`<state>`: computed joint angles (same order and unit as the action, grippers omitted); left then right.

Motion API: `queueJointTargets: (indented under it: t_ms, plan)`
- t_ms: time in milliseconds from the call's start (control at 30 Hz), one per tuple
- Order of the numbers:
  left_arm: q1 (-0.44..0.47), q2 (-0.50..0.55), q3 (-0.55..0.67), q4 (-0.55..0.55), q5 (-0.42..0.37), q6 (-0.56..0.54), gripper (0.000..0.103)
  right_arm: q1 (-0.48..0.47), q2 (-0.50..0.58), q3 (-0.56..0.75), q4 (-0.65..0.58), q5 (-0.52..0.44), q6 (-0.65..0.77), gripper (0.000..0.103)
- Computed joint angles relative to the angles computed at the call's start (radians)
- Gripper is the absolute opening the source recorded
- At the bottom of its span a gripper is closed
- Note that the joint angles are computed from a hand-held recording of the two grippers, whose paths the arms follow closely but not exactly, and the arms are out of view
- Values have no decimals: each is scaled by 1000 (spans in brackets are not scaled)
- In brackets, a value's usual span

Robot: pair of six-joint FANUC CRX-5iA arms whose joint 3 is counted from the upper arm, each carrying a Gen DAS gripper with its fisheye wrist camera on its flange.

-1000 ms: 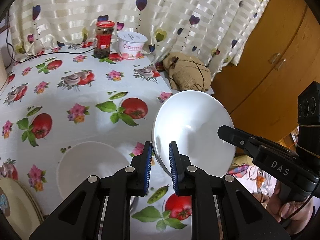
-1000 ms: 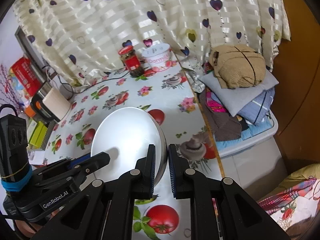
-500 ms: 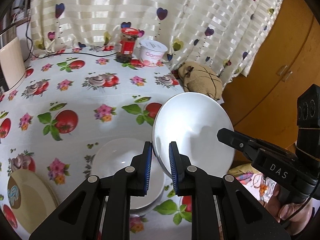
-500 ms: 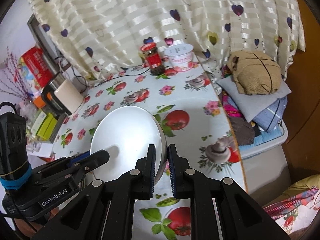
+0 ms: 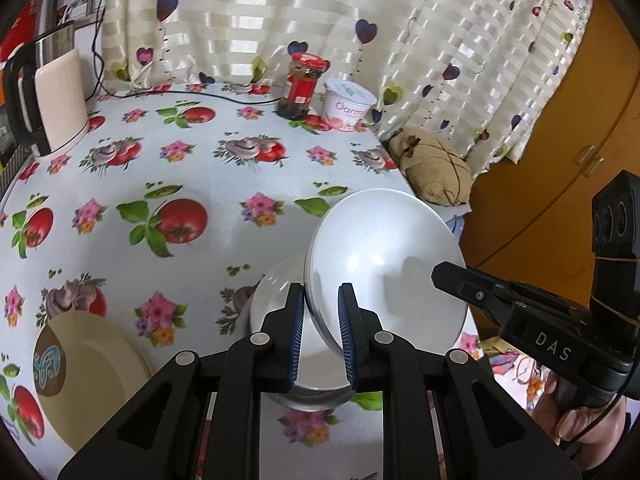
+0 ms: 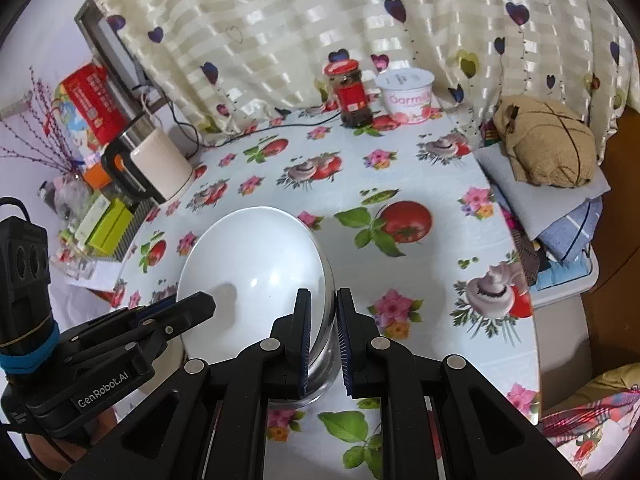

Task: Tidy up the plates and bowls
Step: 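Lift the white bowl with the right gripper over the steel bowl, then lower the white bowl into the steel bowl and open the right gripper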

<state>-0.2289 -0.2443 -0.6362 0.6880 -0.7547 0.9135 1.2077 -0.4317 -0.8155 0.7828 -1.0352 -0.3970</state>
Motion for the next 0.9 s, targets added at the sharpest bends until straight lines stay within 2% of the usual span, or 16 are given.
queueJointTargets:
  t_ms: [467, 900]
  plan:
    - [30, 18, -4, -57, -13, 41, 18, -56, 63, 2, -49, 127, 38, 13]
    - [33, 46, 2, -66, -21, 43, 18, -82, 85, 9, -96, 157, 82, 13]
